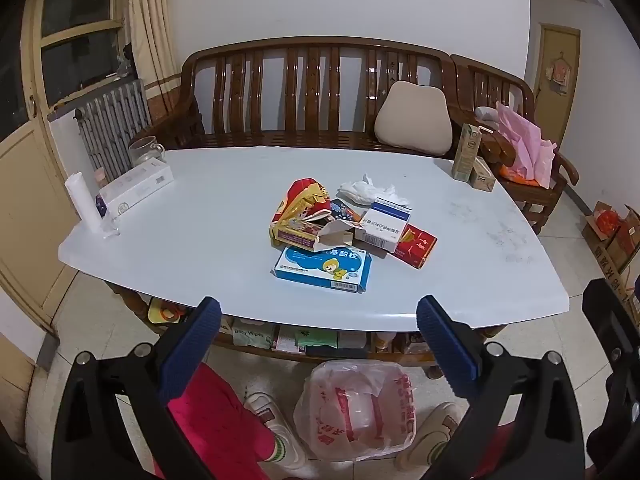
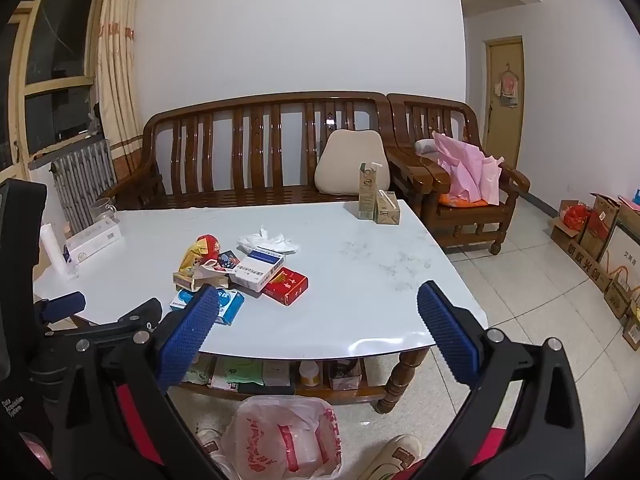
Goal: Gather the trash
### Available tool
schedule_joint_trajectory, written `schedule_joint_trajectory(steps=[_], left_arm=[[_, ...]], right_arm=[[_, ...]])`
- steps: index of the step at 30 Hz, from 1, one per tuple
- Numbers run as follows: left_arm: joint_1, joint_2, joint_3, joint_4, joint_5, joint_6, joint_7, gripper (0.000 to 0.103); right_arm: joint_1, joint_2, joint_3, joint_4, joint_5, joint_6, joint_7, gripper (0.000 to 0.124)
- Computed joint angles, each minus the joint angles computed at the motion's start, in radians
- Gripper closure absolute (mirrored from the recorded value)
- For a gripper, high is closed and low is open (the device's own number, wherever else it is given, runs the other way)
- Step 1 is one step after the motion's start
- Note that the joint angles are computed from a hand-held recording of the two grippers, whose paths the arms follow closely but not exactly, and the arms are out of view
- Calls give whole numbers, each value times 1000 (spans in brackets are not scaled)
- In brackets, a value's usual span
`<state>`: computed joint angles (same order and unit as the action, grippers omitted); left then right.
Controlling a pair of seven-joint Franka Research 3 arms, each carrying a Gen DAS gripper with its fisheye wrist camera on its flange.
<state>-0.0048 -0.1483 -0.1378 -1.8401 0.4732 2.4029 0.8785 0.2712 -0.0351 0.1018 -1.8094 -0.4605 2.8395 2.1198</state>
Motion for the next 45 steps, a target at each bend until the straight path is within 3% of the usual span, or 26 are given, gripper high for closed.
schedule_joint_trajectory(steps=[8,9,45], left_arm=[[-5,12,-9,19,31,-25,-21,7],[-5,-4,2,-4,8,1,-13,7],[0,-7,3,-4,-21,0,4,7]], right_arm=[[4,3,-2,4,15,-3,-8,27],[4,3,-1,5,13,-5,-5,27],[10,6,-3,6,12,-9,-10,27]])
